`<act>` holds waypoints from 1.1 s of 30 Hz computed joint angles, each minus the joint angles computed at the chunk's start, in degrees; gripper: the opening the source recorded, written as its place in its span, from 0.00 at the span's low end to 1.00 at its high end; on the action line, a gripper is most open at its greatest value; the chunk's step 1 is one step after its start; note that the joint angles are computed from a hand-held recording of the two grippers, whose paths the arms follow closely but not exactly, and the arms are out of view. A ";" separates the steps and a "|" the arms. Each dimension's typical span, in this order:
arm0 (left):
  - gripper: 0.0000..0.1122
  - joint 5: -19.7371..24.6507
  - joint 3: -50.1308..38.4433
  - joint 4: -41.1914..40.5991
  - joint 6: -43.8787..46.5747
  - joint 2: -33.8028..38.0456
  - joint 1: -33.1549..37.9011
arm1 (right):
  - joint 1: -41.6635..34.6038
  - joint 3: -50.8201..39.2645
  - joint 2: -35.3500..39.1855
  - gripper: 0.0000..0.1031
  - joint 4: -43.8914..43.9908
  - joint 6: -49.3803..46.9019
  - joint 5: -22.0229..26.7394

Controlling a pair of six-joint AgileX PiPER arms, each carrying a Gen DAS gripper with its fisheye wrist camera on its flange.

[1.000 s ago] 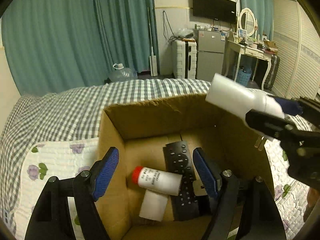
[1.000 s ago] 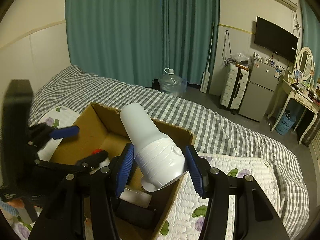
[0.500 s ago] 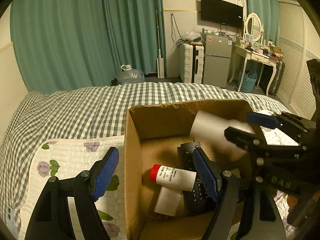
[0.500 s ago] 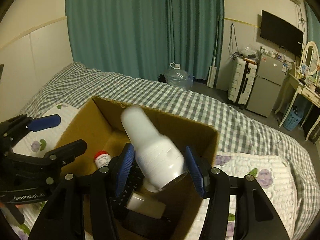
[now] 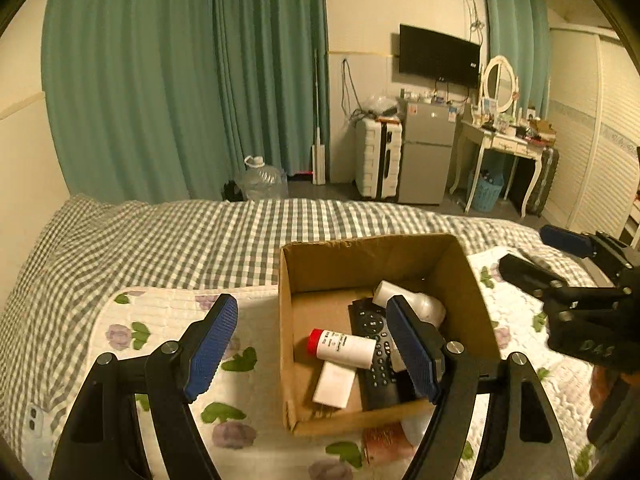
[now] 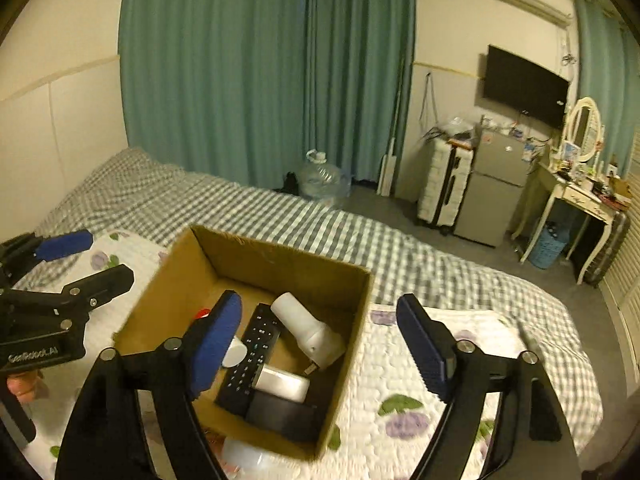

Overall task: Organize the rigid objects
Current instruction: 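Lower both bottles into the box and open both grippers, then grasp the light-blue earbud case with the right gripper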

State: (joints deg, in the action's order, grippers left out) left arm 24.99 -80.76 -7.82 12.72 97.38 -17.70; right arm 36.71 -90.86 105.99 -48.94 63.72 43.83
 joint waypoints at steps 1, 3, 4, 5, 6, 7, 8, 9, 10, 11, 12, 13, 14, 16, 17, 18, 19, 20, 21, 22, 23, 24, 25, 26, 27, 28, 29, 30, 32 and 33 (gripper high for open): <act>0.71 -0.01 1.06 -0.20 0.48 -1.21 0.20 | 1.21 1.25 -1.72 0.81 -0.99 1.29 1.02; 0.71 -0.15 3.73 1.44 -0.57 -3.97 0.56 | 3.73 2.98 -4.23 0.84 -3.02 3.57 3.52; 0.71 -0.21 5.35 0.96 -0.02 -5.56 1.23 | 4.77 3.70 -5.03 0.85 -3.98 4.75 4.29; 0.71 -0.38 6.56 0.16 0.66 -6.63 1.87 | 6.38 5.44 -6.54 0.86 -5.36 6.91 5.18; 0.71 -0.65 7.93 -1.20 1.85 -7.76 2.67 | 7.61 6.88 -7.64 0.89 -6.22 8.59 5.84; 0.71 -1.07 9.28 -2.06 2.56 -8.76 3.34 | 8.93 8.45 -8.49 0.90 -7.23 10.60 6.52; 0.71 -1.65 10.62 -2.87 3.33 -9.59 3.90 | 10.19 9.91 -9.03 0.90 -8.10 12.46 7.10; 0.71 -2.49 12.31 -3.60 3.84 -10.52 4.43 | 11.11 11.09 -9.24 0.90 -8.59 13.85 7.39; 0.71 -3.43 14.05 -4.24 4.07 -11.22 4.93 | 12.13 12.57 -9.20 0.90 -8.70 15.41 7.48; 0.71 -4.30 15.58 -4.69 4.18 -11.62 5.20 | 12.62 13.64 -9.13 0.90 -8.59 16.32 7.30; 0.71 -5.11 16.95 -4.62 3.97 -11.80 5.17 | 13.04 14.64 -8.19 0.90 -7.77 17.50 6.93; 0.71 -6.38 18.66 -4.19 3.92 -11.89 4.94 | 13.07 15.07 -7.43 0.90 -7.06 18.12 6.52; 0.71 -7.81 20.46 -3.03 3.09 -12.13 4.50 | 13.05 15.64 -6.51 0.90 -5.97 18.67 5.68; 0.71 -9.73 22.72 -0.39 0.42 -11.32 3.56 | 12.38 15.99 -4.06 0.90 -3.77 17.81 2.72; 0.71 -9.89 23.41 -2.15 2.02 -10.52 3.73 | 12.15 15.87 -2.78 0.90 -2.69 16.67 1.80; 0.71 -9.79 23.43 -2.52 2.13 -9.46 3.61 | 11.84 14.95 -0.89 0.90 -1.31 14.86 1.37; 0.71 -9.95 23.44 -2.15 1.65 -7.97 3.25 | 11.54 14.94 0.30 0.90 -0.67 14.16 0.53; 0.71 -10.48 23.77 -1.28 0.82 -7.00 2.91 | 11.15 14.64 1.86 0.90 0.22 13.63 -0.75; 0.71 -11.24 23.72 1.88 -2.31 -5.30 2.33 | 10.77 14.40 3.00 0.90 0.92 13.45 -1.84; 0.71 -12.13 23.89 5.59 -6.03 -4.11 1.98 | 10.31 14.31 4.11 0.90 1.83 13.21 -3.01; 0.71 -12.85 24.12 8.43 -9.13 -3.13 1.87 | 9.84 14.46 5.05 0.89 2.65 13.20 -4.09; 0.71 -12.97 23.89 9.37 -10.37 -1.88 2.03 | 9.19 14.29 6.35 0.86 3.86 12.88 -5.38; 0.71 -12.88 23.57 8.57 -9.74 -0.89 2.22 | 8.33 13.88 7.71 0.84 5.78 11.56 -6.80; 0.71 -12.78 23.25 7.34 -8.60 0.09 2.57 | 7.77 13.29 8.82 0.79 7.24 10.50 -7.60; 0.71 -12.57 22.92 8.10 -9.54 0.89 2.54 | 6.90 12.73 9.96 0.76 8.93 9.29 -8.64; 0.71 -12.45 22.60 9.90 -11.39 1.84 2.42 | 5.88 12.34 10.94 0.75 10.55 8.27 -10.01; 0.71 -12.52 22.58 11.16 -12.56 2.46 2.41 | 5.20 12.11 11.49 0.72 11.56 7.60 -10.95; 0.71 -12.36 22.39 11.74 -13.11 3.02 2.24 | 4.32 11.93 12.14 0.67 12.57 7.16 -12.54; 0.71 -12.32 22.24 13.08 -14.35 3.52 1.89 | 3.00 11.23 13.41 0.62 15.03 4.90 -15.29; 0.71 -12.29 22.19 14.26 -15.47 3.67 1.57 | 2.76 10.74 14.00 0.56 15.98 3.74 -15.66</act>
State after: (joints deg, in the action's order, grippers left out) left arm 12.70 -58.56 6.44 -2.76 101.06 -16.13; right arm 39.47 -80.12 119.99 -32.95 67.46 28.17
